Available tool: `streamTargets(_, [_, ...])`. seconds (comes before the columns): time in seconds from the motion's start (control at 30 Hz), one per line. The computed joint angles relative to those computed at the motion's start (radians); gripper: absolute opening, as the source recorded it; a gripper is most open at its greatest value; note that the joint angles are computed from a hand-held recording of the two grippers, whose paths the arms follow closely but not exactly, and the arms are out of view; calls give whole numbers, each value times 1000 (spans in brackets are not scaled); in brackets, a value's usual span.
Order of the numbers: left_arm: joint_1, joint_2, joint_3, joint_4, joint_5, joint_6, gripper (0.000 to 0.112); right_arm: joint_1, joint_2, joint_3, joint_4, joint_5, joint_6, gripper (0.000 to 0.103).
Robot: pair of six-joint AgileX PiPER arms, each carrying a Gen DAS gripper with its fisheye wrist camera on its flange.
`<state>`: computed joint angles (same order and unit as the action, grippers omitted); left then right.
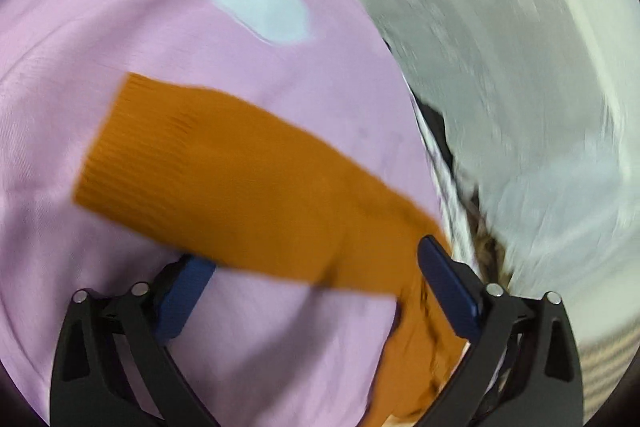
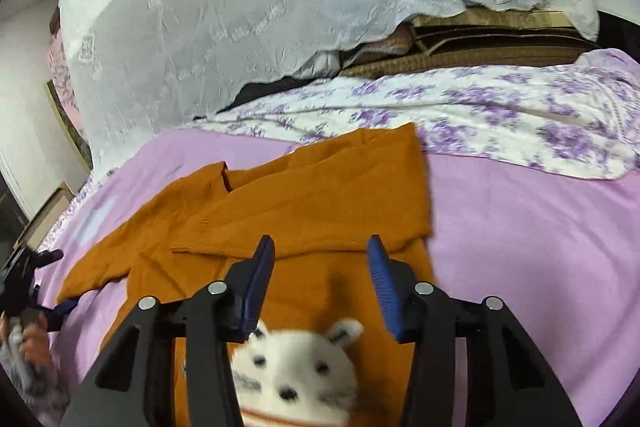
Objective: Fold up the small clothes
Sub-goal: 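Grasp the other sleeve cuff with the left gripper and lift it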
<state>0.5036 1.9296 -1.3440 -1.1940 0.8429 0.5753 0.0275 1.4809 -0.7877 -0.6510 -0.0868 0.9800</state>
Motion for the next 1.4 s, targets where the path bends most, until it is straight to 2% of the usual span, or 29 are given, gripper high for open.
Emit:
streamTargets(0.07, [7, 26, -36, 29, -30, -67, 69, -39, -38, 52, -42, -48, 52, 49])
streamTargets(0.1, [10, 38, -53, 47, -44, -102, 61, -56, -44, 71, -32, -73, 50, 49])
streamTargets(0.17, [22, 61, -70, 52, -46, -144, 23, -70, -54, 103, 18, -105, 30, 49])
streamTargets(0.2, [30, 72, -75, 49, -35, -153, 16, -82, -44, 103, -6, -122, 63, 49])
streamTargets(0.23, [32, 81, -83, 50, -25, -165, 13, -104, -32, 102, -46, -146, 120, 49])
streamTargets(0.3, [38, 68, -68, 36, -18, -150, 11, -142, -20, 106, -156, -179, 255, 49])
streamTargets(0.37, [9, 23, -47, 87, -69, -149, 9, -185, -9, 104, -231, -202, 373, 49])
streamTargets(0.47, [-58, -36, -54, 233, -149, -207, 9, -223, -3, 86, -355, -195, 520, 49])
streamTargets(0.53, [-81, -55, -83, 314, -151, -243, 9, -245, -5, 69, -479, -180, 630, 49])
streamTargets(0.6, [-132, -88, -122, 438, -162, -308, 9, -257, -11, 66, -522, -169, 639, 49])
streamTargets(0.67, [-175, -103, -172, 528, -153, -354, 9, -266, -20, 72, -498, -156, 593, 49])
streamTargets(0.8, [-282, -137, -249, 686, -145, -457, 8, -305, -4, 66, -584, -201, 680, 49])
streamTargets(0.93, [-399, -159, -305, 841, -147, -556, 8, -316, 22, 61, -606, -228, 703, 50])
streamTargets(0.97, [-434, -160, -319, 885, -150, -589, 8, -317, 28, 59, -618, -234, 718, 53])
streamTargets(1.0, [-457, -160, -327, 911, -153, -608, 8, -321, 38, 57, -633, -246, 737, 57])
streamTargets(1.13, [-537, -160, -350, 986, -157, -671, 8, -334, 75, 42, -694, -275, 817, 59])
streamTargets(1.4, [-712, -87, -503, 1144, -98, -797, 8, -346, 81, 53, -633, -296, 793, 61])
